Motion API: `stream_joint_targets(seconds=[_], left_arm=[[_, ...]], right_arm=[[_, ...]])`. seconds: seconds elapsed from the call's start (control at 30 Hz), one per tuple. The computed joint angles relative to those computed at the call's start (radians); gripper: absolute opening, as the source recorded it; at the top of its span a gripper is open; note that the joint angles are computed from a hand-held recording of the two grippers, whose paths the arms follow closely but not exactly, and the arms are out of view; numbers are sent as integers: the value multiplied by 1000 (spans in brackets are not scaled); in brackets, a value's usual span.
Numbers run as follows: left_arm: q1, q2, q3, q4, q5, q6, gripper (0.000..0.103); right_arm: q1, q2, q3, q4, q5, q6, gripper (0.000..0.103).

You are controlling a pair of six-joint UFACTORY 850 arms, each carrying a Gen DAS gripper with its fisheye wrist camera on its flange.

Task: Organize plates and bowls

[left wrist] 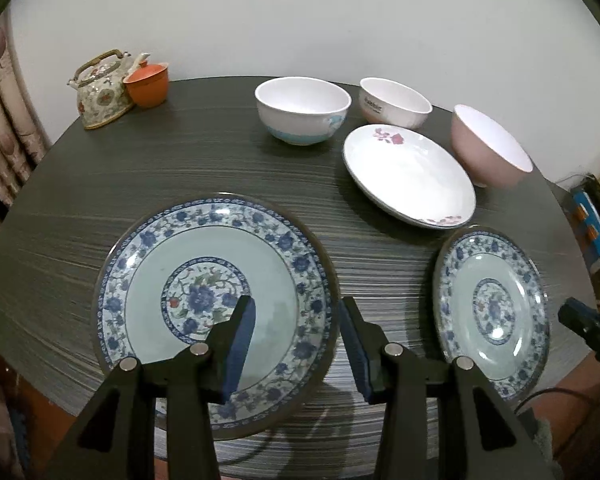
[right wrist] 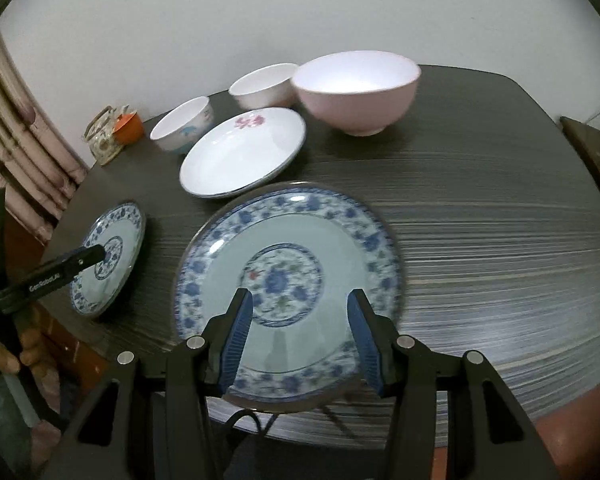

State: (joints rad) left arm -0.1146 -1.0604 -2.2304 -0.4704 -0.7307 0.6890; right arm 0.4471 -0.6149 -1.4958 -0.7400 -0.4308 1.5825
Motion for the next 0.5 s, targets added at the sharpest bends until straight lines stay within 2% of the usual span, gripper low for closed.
stream_joint_targets(seconds=[0.1, 0.23, 0.37, 0.5], left_arm=[[1, -2, -16, -24, -42, 7, 44], [-12, 4, -17, -22, -95, 2, 44], [-28, 7, -11, -58, -149, 14, 44], [-48, 4, -2, -78, -183, 16, 44]], right_arm=[[-15, 21, 35, -31, 17, 24, 47], [-43, 43, 80, -47, 91, 62, 47], [-76, 47, 105, 62, 169, -22, 40], [-97, 59, 145, 44, 217, 36, 35]])
